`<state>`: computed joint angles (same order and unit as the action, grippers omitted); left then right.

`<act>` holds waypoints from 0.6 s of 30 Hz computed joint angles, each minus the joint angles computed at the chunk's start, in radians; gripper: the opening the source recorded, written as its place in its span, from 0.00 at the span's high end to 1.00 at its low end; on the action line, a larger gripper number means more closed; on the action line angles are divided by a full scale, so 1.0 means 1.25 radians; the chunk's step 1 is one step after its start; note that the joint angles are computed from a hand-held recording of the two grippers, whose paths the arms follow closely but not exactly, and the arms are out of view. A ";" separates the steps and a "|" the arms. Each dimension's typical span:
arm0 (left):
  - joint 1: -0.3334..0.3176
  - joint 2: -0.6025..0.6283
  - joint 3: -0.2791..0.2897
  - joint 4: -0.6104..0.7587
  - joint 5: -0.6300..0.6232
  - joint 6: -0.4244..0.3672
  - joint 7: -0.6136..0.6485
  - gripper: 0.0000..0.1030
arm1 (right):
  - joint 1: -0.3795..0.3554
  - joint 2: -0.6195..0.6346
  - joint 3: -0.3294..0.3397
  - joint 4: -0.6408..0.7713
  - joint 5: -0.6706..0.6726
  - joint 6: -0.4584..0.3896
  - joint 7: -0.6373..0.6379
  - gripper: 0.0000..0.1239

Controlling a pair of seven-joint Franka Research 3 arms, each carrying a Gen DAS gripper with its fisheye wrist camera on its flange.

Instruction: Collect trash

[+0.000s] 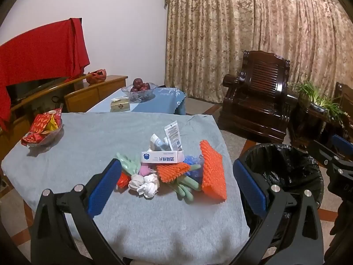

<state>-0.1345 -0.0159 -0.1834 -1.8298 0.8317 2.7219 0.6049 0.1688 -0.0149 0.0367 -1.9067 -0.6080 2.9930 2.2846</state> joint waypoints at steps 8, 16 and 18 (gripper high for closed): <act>0.004 -0.002 0.002 0.003 -0.001 0.003 0.009 0.05 | 0.000 0.001 -0.001 0.002 0.006 0.000 -0.008 0.22; 0.007 0.001 0.005 0.005 -0.008 0.007 0.015 0.05 | -0.003 -0.002 0.000 -0.001 0.009 0.001 -0.012 0.22; 0.008 0.004 0.006 0.007 -0.005 0.009 0.014 0.05 | -0.003 -0.003 -0.001 -0.001 0.010 0.000 -0.014 0.22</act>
